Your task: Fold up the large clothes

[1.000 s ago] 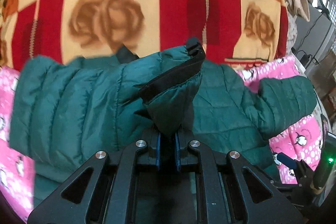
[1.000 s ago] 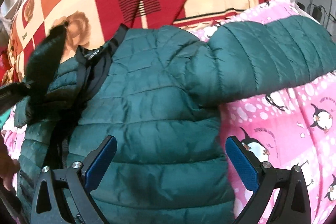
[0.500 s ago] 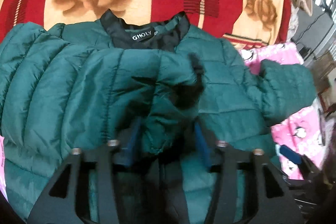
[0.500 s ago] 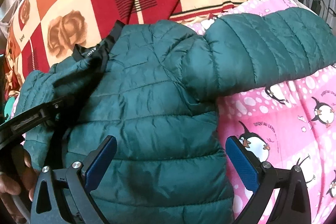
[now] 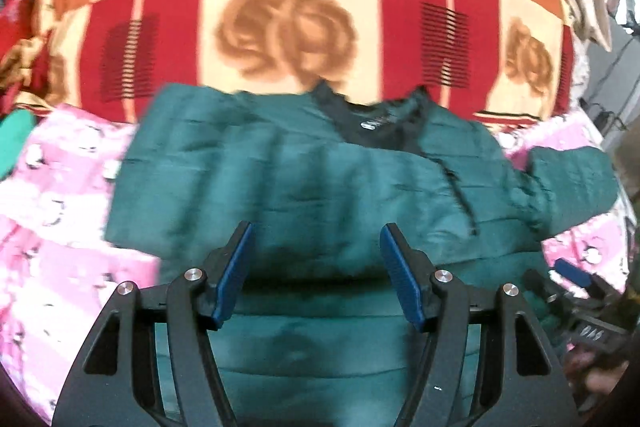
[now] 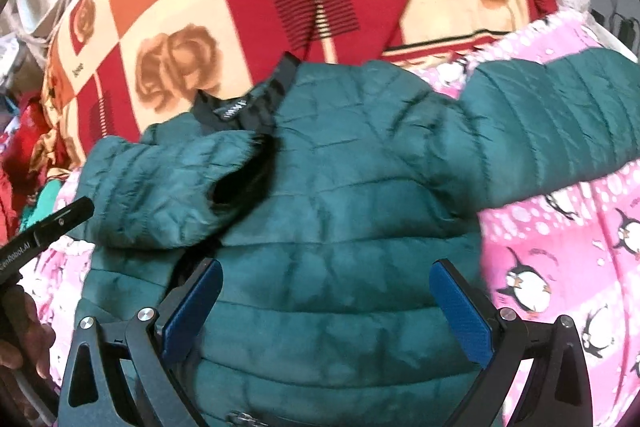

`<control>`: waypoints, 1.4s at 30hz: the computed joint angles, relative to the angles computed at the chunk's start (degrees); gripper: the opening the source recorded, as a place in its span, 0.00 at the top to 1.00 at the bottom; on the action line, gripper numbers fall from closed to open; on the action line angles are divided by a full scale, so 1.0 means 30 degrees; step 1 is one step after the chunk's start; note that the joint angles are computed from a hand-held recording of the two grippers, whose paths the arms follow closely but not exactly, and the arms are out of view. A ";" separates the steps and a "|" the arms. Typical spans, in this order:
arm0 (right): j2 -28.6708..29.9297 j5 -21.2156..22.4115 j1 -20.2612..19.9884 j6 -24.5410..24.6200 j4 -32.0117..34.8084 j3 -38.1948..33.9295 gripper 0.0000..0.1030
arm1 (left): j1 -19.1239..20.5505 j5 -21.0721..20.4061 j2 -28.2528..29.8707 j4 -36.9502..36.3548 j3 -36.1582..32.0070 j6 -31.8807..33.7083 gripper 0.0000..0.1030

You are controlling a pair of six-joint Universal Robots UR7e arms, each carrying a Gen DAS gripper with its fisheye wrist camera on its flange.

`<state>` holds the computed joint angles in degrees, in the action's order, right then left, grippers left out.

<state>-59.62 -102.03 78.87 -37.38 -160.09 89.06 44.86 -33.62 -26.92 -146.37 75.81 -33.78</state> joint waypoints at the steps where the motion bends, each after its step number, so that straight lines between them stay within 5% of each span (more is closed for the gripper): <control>1: 0.0127 0.0136 0.0130 -0.0050 0.0103 -0.0058 0.00 | -0.0001 0.0411 -0.0316 0.0054 0.0449 -0.0167 0.37; 12: 0.2984 0.0564 0.0989 0.1382 0.3267 -0.3122 0.03 | 0.0902 0.3471 -0.2503 0.1827 0.3384 -0.3824 0.37; 16: 0.4346 -0.0246 0.1200 0.1159 0.3316 -0.4331 0.31 | 0.1365 0.3265 -0.2765 0.1833 0.3755 -0.4458 0.37; 18: 0.4549 0.0153 0.1166 0.0640 0.2820 -0.4324 0.55 | 0.1544 0.3046 -0.2863 0.1465 0.3924 -0.4471 0.37; 24: 0.4375 0.0490 0.1507 -0.1873 0.0776 -0.3485 0.76 | 0.1754 0.2647 -0.3084 0.0343 0.4379 -0.4626 0.37; 33: 0.3460 0.1223 0.1510 -0.3271 -0.2383 -0.3422 0.77 | 0.1709 0.2842 -0.3003 -0.0896 0.4464 -0.4183 0.37; 42: 0.5262 -0.1753 0.0660 -0.3088 -0.2979 -0.6481 0.77 | 0.1977 0.2523 -0.2430 0.0428 0.3622 -0.4426 0.37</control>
<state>-43.83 -107.29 80.85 -46.65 -169.03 69.62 50.79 -26.05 -34.21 -145.08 86.68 -47.06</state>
